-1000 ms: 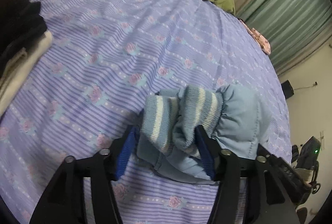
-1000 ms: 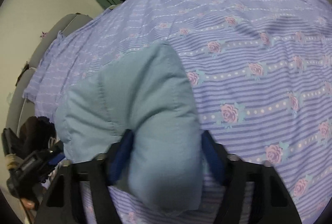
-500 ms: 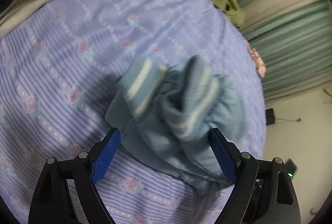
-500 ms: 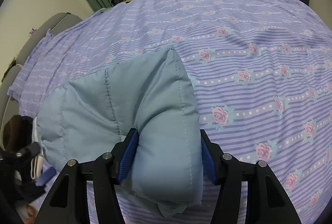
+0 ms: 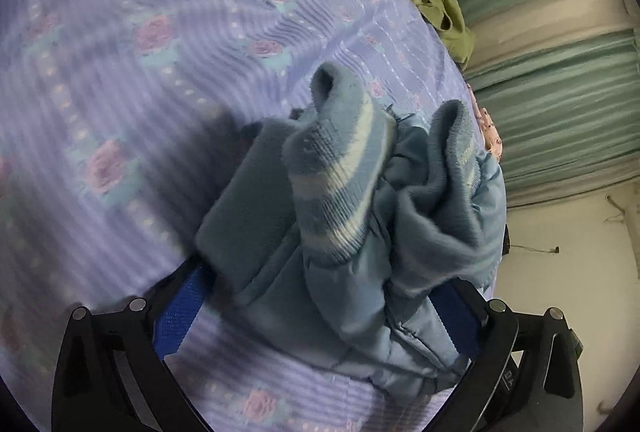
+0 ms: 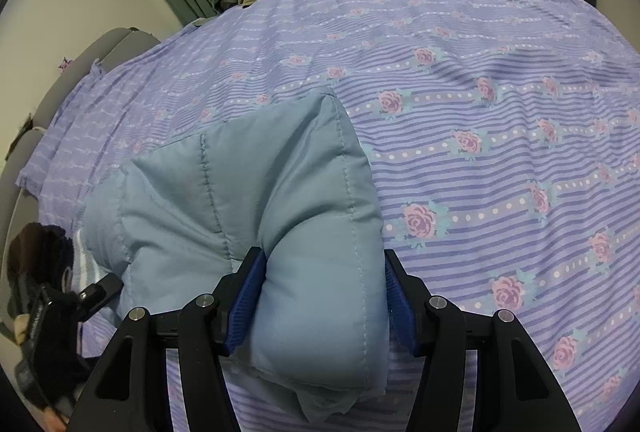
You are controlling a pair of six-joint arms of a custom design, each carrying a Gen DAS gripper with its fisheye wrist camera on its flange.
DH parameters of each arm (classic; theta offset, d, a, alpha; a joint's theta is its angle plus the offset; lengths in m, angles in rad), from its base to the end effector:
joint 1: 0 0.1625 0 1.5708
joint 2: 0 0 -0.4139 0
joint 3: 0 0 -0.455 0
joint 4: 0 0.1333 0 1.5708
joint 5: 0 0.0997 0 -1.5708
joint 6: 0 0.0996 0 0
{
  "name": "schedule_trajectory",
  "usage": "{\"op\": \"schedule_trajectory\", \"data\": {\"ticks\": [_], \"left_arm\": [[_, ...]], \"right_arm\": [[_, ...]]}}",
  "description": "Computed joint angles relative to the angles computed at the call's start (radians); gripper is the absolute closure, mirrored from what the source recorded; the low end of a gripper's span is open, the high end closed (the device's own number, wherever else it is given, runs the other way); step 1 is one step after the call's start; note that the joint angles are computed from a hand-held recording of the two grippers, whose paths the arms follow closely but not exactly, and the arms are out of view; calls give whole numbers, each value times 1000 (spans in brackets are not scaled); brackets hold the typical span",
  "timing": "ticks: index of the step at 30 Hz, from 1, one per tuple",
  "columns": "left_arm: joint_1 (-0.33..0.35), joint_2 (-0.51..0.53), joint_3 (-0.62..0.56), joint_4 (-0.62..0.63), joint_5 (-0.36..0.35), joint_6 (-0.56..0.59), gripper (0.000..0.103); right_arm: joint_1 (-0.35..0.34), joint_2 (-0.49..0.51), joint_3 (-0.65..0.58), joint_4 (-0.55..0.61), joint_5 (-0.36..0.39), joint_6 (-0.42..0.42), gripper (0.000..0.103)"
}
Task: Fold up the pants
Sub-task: 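Lift the light blue bundle off the bed with both tools, then carry the bundle with both tools toward the dark clothes stack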
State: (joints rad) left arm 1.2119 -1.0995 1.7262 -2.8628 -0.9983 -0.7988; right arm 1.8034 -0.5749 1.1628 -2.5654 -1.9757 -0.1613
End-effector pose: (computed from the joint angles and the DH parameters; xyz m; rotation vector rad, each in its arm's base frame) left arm -0.0658 -0.7086 0.2601 -0.8754 2.6303 -1.2417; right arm 0.2883 -0.8091 0.0906 0.4158 -2.6669 0.5754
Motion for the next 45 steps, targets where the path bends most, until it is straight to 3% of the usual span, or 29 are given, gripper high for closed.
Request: {"op": "schedule_trajectory", "data": {"ticks": [4,6,10,11,14,20,30,38,45], "left_arm": [[11,45,-59,0,-13,28,0],[14,49,-66,-5,-14,24,2],[9,30,-36,-56,-46,31,37],[6,25,-33,-62,-49,31,42],[-12,11,-30,-50,-35,46,49],[-76,-45,-4,-5,25,170,51],[-225,-195,71,167,141,177,51],[-402,-344,151,308,272,110,51],[-556,-436,176,490,410,-69,51]], "right_arm": [[-14,1,-5,7,37,35,46],[-25,2,-10,20,71,68,40],[-45,4,-25,61,137,129,37],[-46,3,-28,72,147,135,37],[-39,-2,-30,86,158,130,53],[-11,-44,9,66,142,114,60],[72,-224,208,-50,73,42,60],[177,-405,354,-77,-9,-7,60],[251,-528,414,-44,-11,-67,63]]}}
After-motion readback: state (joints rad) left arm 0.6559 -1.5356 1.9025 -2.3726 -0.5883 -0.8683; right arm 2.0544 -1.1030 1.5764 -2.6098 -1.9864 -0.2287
